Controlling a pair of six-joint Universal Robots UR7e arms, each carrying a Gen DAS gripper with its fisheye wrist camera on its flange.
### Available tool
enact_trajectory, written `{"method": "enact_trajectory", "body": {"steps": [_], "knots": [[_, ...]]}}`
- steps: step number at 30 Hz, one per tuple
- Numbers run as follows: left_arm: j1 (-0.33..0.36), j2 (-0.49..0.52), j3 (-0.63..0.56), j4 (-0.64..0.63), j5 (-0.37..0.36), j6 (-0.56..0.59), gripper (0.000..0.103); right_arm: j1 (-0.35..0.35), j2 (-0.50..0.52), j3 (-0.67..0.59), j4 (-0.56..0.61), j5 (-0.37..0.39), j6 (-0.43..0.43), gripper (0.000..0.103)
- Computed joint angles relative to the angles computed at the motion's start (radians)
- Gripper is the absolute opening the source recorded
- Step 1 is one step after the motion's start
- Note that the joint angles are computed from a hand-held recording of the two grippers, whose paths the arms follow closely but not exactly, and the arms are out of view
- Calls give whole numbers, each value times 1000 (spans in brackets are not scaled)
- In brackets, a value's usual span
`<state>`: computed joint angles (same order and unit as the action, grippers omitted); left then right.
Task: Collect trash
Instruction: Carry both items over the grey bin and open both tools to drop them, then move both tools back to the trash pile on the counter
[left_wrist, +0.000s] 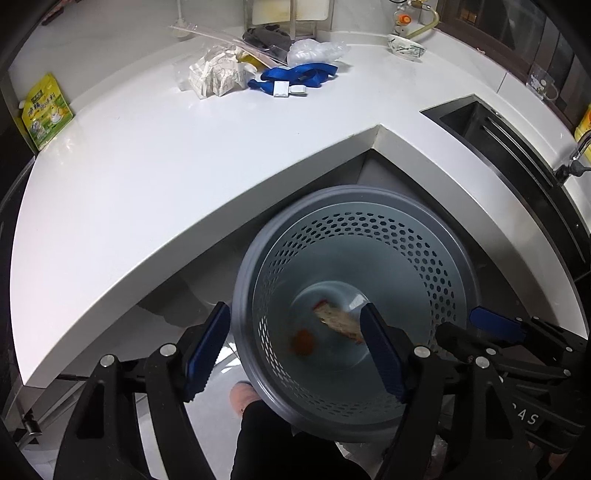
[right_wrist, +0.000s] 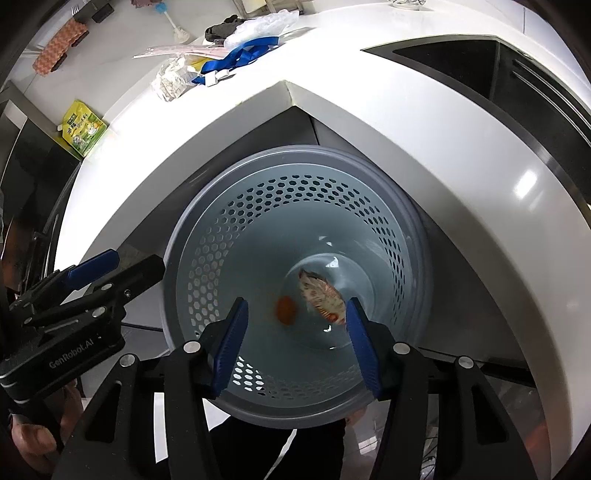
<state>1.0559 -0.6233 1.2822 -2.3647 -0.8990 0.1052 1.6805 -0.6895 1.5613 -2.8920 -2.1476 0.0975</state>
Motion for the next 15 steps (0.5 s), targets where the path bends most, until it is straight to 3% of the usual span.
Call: {"method": "enact_trajectory", "body": {"steps": [15], "knots": [[-22, -40, 30, -10, 39, -19, 72, 13, -43, 48, -14, 16, 9, 54]]}}
